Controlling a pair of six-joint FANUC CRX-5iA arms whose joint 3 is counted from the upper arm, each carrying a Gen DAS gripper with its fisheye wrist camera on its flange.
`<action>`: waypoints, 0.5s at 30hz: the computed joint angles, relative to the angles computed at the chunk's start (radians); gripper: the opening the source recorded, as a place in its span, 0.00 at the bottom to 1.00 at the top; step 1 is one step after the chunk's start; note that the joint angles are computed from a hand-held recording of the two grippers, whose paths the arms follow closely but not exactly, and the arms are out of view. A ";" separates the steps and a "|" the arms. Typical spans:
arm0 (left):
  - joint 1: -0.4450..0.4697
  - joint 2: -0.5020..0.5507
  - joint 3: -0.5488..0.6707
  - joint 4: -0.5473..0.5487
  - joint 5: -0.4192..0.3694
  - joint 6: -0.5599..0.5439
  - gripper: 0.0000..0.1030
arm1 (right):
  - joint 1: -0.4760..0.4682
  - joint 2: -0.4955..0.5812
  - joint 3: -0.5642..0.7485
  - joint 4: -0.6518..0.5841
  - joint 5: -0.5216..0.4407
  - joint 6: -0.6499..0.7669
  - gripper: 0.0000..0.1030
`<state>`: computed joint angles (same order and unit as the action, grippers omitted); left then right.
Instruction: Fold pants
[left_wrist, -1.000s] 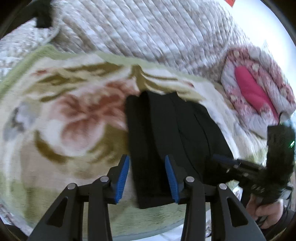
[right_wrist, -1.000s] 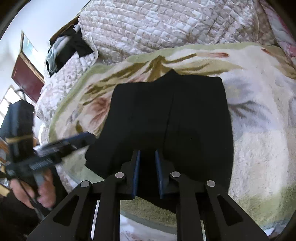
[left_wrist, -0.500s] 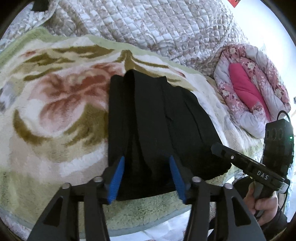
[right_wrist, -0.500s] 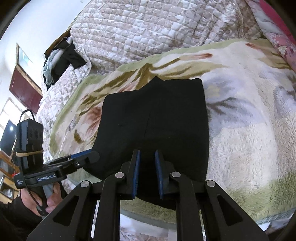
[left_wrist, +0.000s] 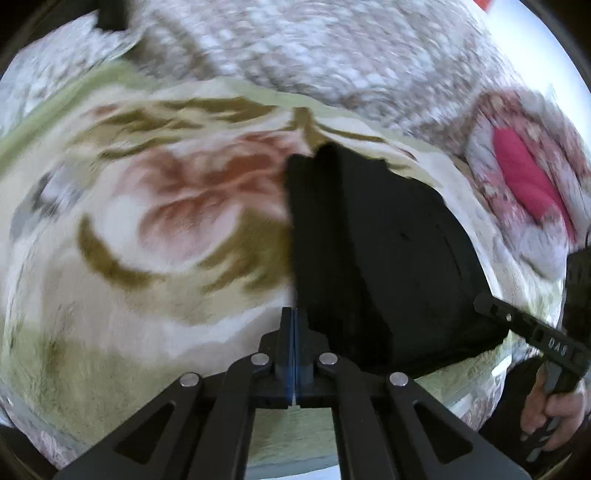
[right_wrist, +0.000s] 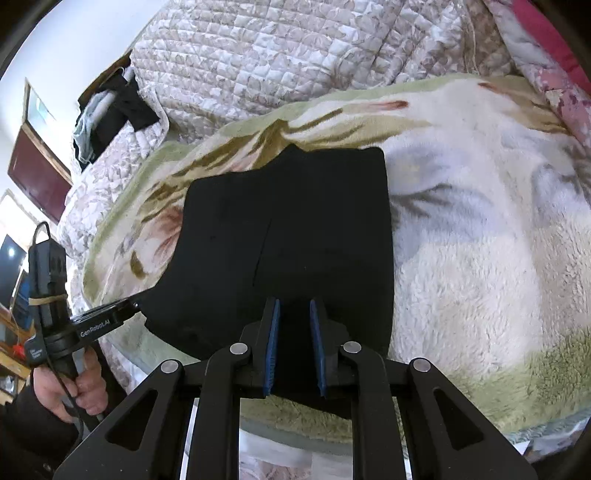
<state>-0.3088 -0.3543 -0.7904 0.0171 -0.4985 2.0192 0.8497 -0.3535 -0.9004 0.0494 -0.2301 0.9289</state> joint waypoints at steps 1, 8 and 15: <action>0.003 -0.011 0.001 -0.006 -0.008 -0.010 0.01 | 0.000 -0.003 -0.002 0.010 0.002 -0.009 0.16; -0.048 0.022 0.098 -0.069 0.020 -0.027 0.01 | -0.032 0.034 -0.016 0.233 0.072 -0.173 0.17; -0.085 0.209 0.248 -0.037 0.087 -0.132 0.02 | -0.109 0.193 0.096 0.302 0.088 -0.134 0.17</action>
<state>-0.3937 -0.1449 -0.5422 -0.0202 -0.4113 1.8877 0.7406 -0.1601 -0.8049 0.3509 -0.1417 0.7947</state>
